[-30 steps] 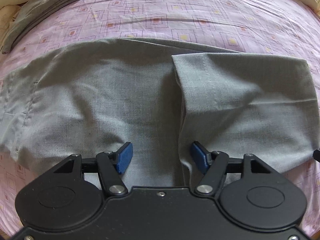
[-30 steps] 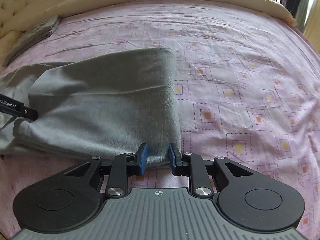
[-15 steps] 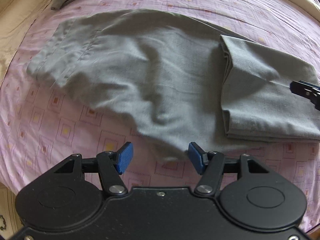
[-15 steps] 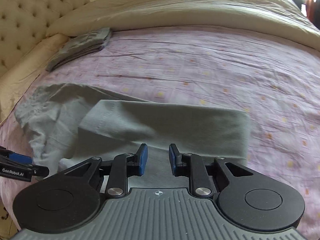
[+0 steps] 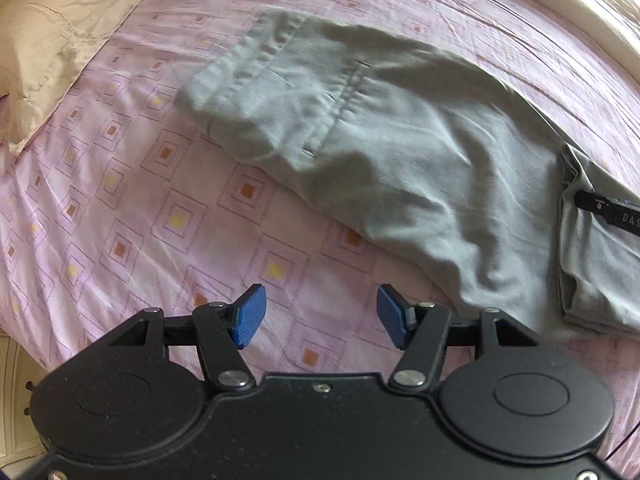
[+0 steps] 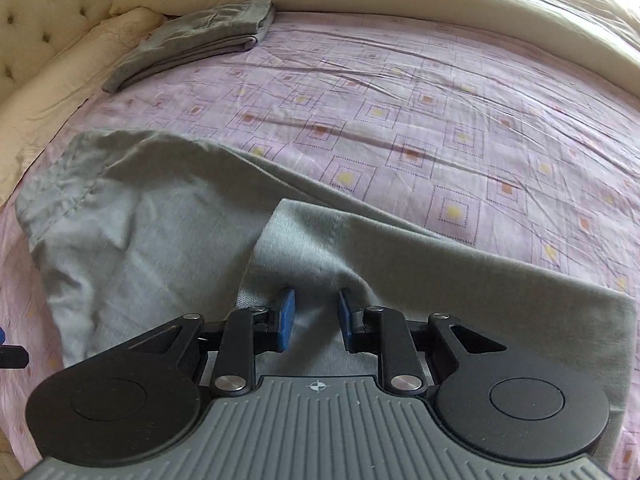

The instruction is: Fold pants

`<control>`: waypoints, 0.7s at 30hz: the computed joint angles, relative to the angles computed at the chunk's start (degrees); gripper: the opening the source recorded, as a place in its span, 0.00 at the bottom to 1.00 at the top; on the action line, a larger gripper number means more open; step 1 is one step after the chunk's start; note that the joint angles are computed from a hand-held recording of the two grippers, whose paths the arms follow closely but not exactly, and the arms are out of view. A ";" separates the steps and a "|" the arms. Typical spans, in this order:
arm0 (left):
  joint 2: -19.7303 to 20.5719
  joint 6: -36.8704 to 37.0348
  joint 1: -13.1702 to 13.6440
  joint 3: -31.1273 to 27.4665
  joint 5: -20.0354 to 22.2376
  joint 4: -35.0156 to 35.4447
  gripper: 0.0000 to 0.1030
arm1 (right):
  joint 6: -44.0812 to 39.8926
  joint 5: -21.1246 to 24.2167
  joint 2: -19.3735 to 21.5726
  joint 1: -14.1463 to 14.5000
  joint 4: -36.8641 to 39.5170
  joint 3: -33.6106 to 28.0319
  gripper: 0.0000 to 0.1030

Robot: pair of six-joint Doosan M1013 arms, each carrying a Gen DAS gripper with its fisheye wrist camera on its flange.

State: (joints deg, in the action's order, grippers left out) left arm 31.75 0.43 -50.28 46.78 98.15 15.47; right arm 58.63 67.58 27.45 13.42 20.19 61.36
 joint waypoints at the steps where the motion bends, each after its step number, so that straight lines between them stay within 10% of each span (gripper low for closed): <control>1: -1.07 -0.51 0.40 1.65 -1.08 0.56 0.63 | 1.09 -0.27 0.10 0.40 -0.99 -0.19 0.22; 11: -7.85 -0.81 5.29 14.46 -14.10 1.16 0.70 | 13.29 -0.22 -2.73 2.66 -7.71 3.10 0.23; 21: -8.77 -6.91 8.09 19.50 -22.33 0.96 0.99 | 22.11 -0.38 -7.08 4.09 -10.44 8.90 0.25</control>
State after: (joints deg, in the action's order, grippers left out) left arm 22.98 -6.47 -42.19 66.28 75.82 16.43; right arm 80.74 67.19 20.37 17.51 9.75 70.25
